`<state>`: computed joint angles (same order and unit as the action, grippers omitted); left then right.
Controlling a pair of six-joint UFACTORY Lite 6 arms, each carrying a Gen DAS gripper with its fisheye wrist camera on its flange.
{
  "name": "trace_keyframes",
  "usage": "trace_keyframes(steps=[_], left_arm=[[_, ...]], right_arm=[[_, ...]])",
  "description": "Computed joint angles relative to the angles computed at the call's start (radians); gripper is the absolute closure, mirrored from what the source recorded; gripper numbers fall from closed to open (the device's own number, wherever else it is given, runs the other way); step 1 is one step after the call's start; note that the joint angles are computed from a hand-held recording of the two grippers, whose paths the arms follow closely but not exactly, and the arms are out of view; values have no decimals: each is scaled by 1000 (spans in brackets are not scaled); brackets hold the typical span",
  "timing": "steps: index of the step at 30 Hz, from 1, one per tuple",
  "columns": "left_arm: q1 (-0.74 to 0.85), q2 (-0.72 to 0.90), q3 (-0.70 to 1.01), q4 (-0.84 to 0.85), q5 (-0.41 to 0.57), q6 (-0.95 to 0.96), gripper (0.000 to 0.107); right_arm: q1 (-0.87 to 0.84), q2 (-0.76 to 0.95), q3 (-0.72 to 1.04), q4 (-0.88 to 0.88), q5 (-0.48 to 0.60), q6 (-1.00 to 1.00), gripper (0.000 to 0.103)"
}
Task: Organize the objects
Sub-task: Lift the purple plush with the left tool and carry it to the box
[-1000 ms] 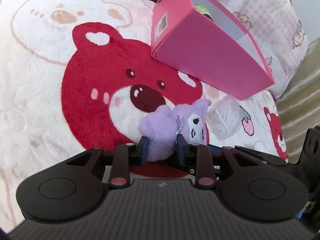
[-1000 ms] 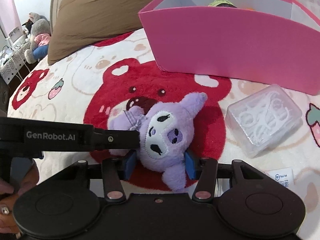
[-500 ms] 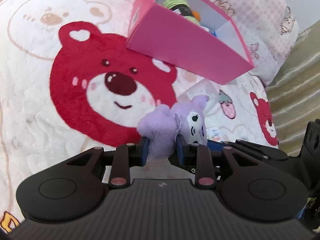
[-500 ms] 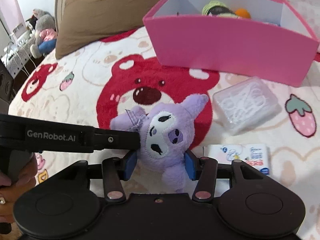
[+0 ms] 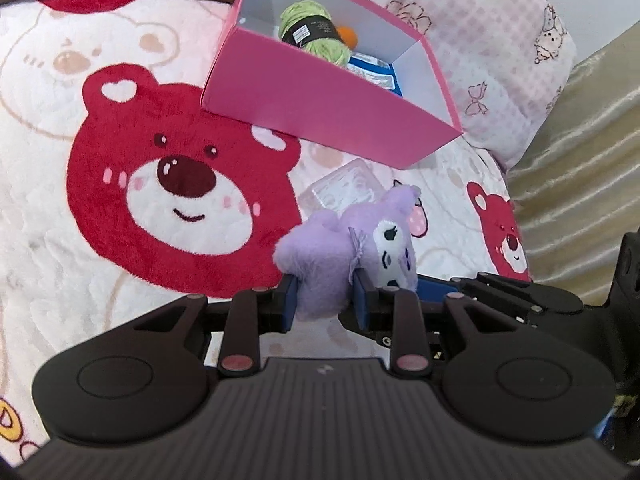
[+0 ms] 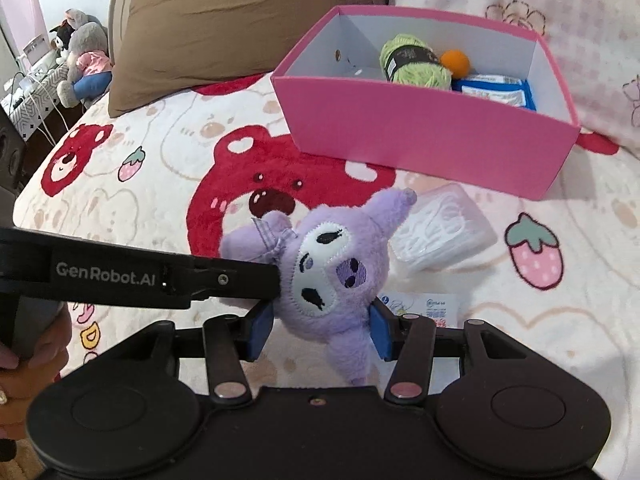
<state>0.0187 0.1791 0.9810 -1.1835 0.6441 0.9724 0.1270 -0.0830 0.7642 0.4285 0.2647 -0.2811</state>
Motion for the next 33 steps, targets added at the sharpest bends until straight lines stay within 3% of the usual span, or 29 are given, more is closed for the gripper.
trace_keyframes(steps=[9, 14, 27, 33], left_arm=[[-9, -80, 53, 170, 44, -226, 80], [-24, -111, 118, 238, 66, -324, 80], [-47, -166, 211, 331, 94, -433, 79], [-42, -198, 217, 301, 114, -397, 79]], right_arm=[[10, -109, -3, -121, 55, 91, 47], [-28, -145, 44, -59, 112, 6, 47], [-51, -226, 80, -41, 137, 9, 47], [-97, -278, 71, 67, 159, -84, 47]])
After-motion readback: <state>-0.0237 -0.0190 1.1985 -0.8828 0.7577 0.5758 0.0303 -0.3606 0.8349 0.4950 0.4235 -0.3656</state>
